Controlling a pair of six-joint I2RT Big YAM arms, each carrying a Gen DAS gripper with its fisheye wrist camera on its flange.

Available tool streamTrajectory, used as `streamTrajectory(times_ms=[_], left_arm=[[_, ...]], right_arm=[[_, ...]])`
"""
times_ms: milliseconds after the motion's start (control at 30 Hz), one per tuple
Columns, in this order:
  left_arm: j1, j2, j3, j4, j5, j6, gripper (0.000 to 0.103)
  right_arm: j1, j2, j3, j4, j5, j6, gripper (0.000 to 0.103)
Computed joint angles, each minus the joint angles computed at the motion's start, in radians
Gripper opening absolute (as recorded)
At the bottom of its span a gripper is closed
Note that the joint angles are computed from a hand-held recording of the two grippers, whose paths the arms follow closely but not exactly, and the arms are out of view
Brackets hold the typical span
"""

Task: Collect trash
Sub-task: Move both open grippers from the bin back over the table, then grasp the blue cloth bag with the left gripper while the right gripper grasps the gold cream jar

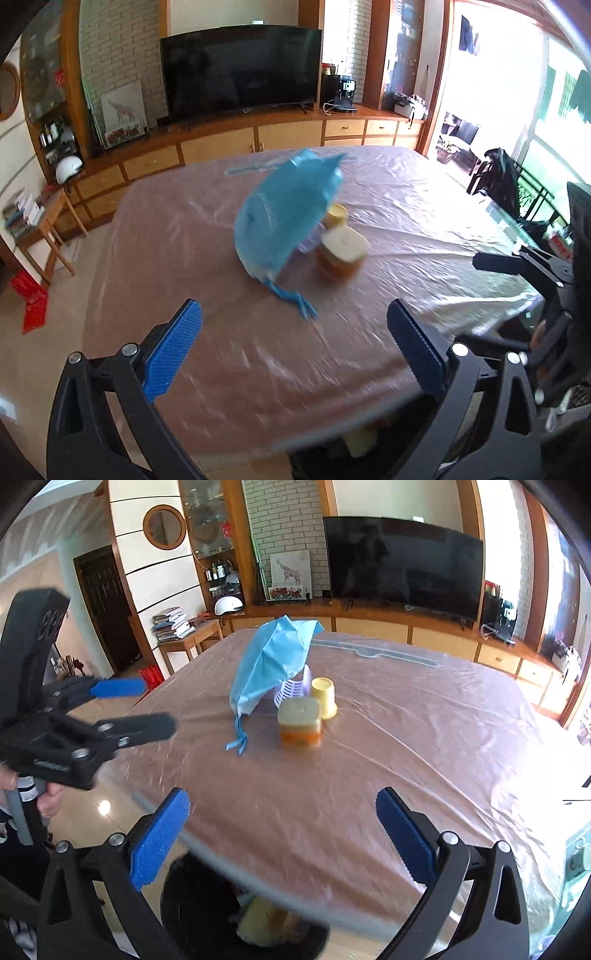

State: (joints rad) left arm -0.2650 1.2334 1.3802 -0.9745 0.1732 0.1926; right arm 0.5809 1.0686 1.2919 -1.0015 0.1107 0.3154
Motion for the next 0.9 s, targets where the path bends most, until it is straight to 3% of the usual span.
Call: streamTrajectory(times_ms=[333, 700, 833, 900], left_arm=[[-0.03, 0.222, 0.198, -0.038, 0.025, 0.168, 0.101], [-0.017, 0.349, 0.312, -0.071, 0.087, 0.198, 0.1], [-0.014, 0.366, 0.33, -0.081, 0.097, 0.228, 0.092], [-0.011, 0.377, 0.341, -0.091, 0.107, 0.232, 0.087]], right_arm=[[-0.03, 0.171, 0.072, 0.062, -0.049, 0.015, 0.099], [-0.077, 0.251, 0.111, 0.123, -0.07, 0.081, 0.097], [-0.066, 0.292, 0.152, 0.09, -0.052, 0.072, 0.093], [-0.069, 0.302, 0.162, 0.075, -0.07, 0.074, 0.086]])
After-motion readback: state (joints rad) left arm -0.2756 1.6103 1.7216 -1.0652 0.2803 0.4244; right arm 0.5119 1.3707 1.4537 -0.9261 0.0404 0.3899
